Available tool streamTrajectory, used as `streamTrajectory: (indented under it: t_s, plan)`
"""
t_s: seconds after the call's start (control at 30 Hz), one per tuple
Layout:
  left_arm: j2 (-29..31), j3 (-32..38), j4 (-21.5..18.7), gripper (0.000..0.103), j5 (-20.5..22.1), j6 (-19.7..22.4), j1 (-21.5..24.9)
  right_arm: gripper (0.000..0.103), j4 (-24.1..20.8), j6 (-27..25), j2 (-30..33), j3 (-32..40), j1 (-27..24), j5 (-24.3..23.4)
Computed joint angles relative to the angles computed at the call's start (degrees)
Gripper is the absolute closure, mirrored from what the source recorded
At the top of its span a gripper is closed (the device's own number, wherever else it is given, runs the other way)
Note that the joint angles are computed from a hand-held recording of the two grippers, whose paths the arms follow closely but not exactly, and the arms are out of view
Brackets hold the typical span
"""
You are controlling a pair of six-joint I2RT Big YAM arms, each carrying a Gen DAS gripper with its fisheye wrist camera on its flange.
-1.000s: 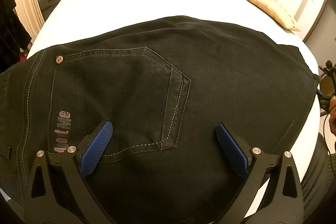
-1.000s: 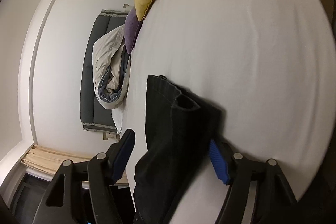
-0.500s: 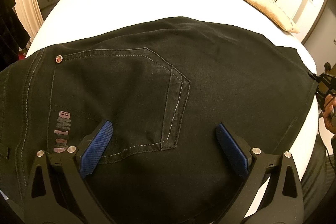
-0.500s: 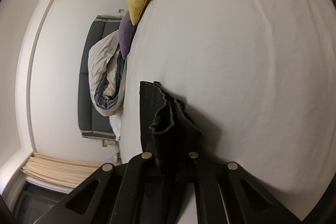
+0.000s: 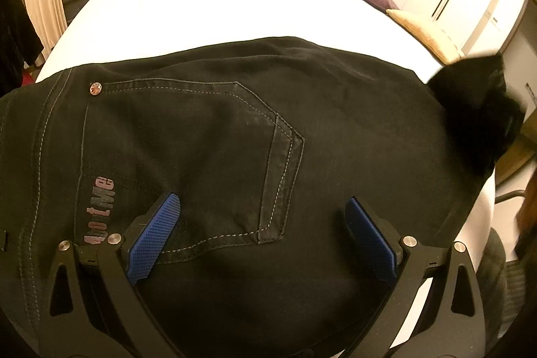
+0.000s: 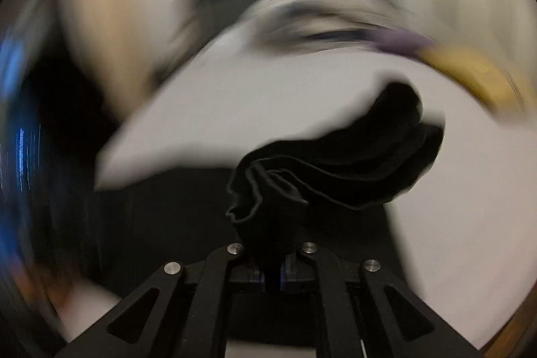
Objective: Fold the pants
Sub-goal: 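Grasp the folded jeans edge with the left gripper while the right gripper releases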
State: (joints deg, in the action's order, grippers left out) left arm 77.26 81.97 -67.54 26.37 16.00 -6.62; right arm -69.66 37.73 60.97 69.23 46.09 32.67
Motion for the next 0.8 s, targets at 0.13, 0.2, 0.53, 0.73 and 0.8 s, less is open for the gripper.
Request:
streamTrajectory:
  t_s: [0.13,0.2,0.53,0.73,0.8]
  plan:
    - [1.3,3.0,-4.0,0.002,2.9,-2.6,1.4,0.096,-2.3,5.6,5.9,1.0,1.8,0.9]
    - [2.5,5.3,-7.0,0.002,7.2,-6.5,2.7,0.096,-3.1,4.6,6.4,1.3,2.4,2.6]
    - [11.4,16.4,-19.5,0.002,23.0,-16.3,-2.2,0.094,-5.6,5.1,8.7,3.4,6.3,11.0]
    - [17.5,22.3,-24.6,0.002,23.0,-17.7,-6.7,0.094,-6.4,4.0,9.8,5.0,7.3,14.1]
    - [18.8,23.8,-25.1,0.002,23.0,-18.2,-7.5,0.094,-6.2,3.2,10.0,5.5,7.7,14.9]
